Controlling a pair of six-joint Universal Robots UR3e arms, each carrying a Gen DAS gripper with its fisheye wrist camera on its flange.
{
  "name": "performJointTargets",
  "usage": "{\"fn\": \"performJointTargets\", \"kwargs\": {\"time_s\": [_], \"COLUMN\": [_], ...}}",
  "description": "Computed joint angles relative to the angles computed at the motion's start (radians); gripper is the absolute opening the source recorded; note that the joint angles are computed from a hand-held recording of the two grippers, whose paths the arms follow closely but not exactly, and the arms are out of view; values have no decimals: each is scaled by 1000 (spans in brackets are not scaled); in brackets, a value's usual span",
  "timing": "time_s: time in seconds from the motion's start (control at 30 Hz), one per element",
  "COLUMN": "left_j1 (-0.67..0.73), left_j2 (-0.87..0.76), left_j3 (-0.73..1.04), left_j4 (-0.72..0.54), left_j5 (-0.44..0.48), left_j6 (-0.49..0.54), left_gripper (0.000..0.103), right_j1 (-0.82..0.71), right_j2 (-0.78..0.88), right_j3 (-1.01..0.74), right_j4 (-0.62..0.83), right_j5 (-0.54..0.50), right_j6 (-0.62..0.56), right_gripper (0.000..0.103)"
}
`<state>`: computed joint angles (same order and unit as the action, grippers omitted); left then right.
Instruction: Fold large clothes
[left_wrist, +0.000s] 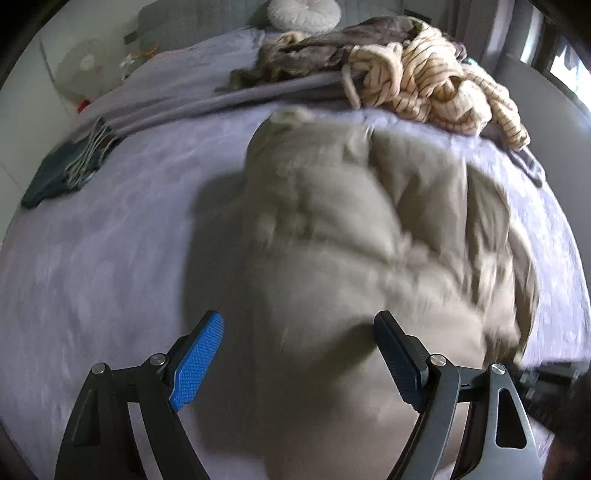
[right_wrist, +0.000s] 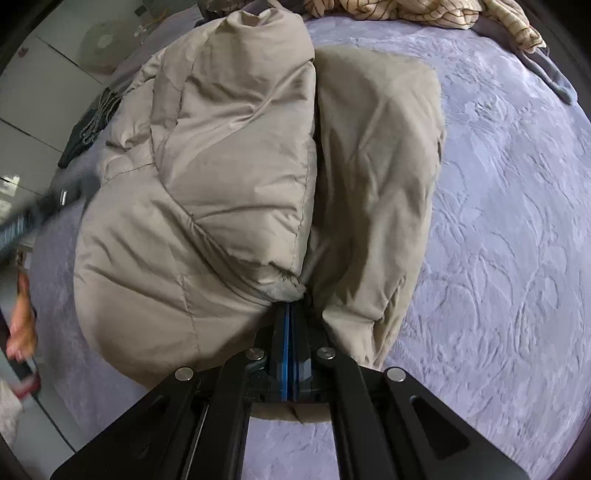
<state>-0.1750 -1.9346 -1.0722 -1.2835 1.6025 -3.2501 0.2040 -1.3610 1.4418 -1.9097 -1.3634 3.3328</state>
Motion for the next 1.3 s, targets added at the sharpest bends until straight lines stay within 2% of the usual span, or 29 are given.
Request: {"fn": "performJointTargets", "kwargs": {"time_s": [0.1,0.13,0.17,0.23,0.37,0.6,0.7,0.93,1.1,1.2,1.27,1.3], "left_j1": [2,4,4,6,20,17,19,10,23,2,-19,-13], "left_j2": [93,116,122,133,159,188,216,260,287,290,297,312], "left_j3": [-176,-223,-245,-277,-279,-217,-209,-177,-158,-136,-129,-136], "left_j4": [53,69,81,90,48,-60,-94,-162,-208,-233,-240,-242], "left_j5": [4,-2,2,8,-12,-9,-10,11,5,50,101,97], "left_j6": [-7,-21,-30,-54,-67,-43,-51,-61,-64,-71,-76,-72], "left_gripper": [85,89,99,100,100,100,100,102,102,102,102,102], "right_j1": [22,28,34,42,30,-7,-4,12,58,82,87,88], "right_j2": [15,13,20,43,59,-100,-134,-216,-203,-176,-186,-185], "right_j3": [-11,-9,-15,-47,-115,-59,-60,-28,-58,-95,-105,-115], "right_j4": [-8,-4,2,20,84,189,217,249,259,267,282,288], "right_j5": [-12,-14,-23,-44,-37,-10,-8,-18,-40,-55,-76,-79], "right_j6": [23,22,21,22,39,34,54,73,123,157,169,172], "right_gripper": [2,2,2,2,4,8,14,37,39,41,53,53]}}
